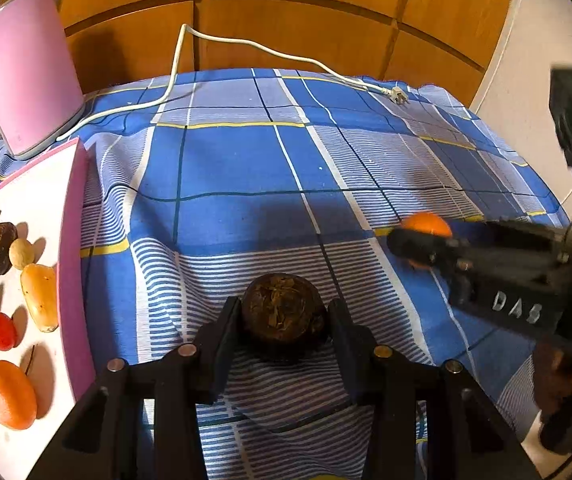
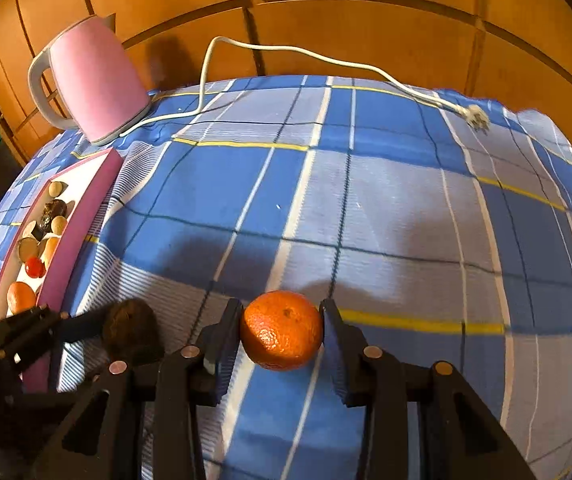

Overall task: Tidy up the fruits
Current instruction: 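Grasp the mandarin orange with the right tool while the left tool holds the dark fruit, then carry the dark brown fruit into the tray and open the left tool while the right holds the orange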

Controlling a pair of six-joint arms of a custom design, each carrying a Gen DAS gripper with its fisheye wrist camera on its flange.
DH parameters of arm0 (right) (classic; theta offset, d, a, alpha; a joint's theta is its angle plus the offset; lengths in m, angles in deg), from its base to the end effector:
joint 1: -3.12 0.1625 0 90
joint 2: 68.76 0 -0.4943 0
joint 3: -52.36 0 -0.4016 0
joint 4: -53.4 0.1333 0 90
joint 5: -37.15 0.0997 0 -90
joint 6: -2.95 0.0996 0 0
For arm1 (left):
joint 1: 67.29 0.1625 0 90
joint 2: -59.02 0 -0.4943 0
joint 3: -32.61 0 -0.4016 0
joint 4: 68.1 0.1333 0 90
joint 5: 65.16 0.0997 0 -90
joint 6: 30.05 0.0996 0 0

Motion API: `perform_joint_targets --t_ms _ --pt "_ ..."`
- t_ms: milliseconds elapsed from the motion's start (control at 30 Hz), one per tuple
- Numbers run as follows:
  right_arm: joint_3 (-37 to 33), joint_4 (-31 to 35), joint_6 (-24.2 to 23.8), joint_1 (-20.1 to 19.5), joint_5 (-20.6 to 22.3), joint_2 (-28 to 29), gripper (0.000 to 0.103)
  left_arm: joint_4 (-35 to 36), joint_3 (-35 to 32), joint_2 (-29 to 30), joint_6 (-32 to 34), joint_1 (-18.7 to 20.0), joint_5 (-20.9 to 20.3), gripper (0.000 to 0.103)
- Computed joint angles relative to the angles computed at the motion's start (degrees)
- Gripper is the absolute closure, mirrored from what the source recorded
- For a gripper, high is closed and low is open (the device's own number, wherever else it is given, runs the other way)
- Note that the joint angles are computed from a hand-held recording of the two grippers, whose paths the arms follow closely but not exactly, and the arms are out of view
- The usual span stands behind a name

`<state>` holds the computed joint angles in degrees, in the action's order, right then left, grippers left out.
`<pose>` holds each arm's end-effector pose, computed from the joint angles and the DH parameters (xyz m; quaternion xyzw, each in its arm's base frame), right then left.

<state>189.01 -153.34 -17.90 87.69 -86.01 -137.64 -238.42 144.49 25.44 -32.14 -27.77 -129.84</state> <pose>0.0351 -0.4638 0.2723 -0.0002 -0.8802 0.3278 0.3432 -0.3479 -0.5150 -0.0438 0.3963 0.8914 -0.1125 0.1889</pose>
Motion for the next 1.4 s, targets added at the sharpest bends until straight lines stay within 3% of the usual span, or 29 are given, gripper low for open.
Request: perform_joint_targets --t_ms 233,633,833,1400 --pt "1.45 -3.34 0.97 -1.60 1.20 0.60 0.064 -2.20 1.61 -2.24 0.54 -1.39 -0.15 0.059" --pt "1.83 -2.12 2.97 -2.74 3.95 -0.08 0.063 -2.86 3.87 -5.83 -0.98 -2.63 -0.17 0.058" --pt "1.18 -2.21 1.62 -1.59 1.30 1.19 0.063 -3.36 4.69 -7.44 -1.61 -2.50 0.59 0.058" --pt "1.10 -5.23 -1.13 -0.65 -0.92 3.01 0.063 -3.26 6.24 -11.39 -3.70 -0.69 4.22 0.058"
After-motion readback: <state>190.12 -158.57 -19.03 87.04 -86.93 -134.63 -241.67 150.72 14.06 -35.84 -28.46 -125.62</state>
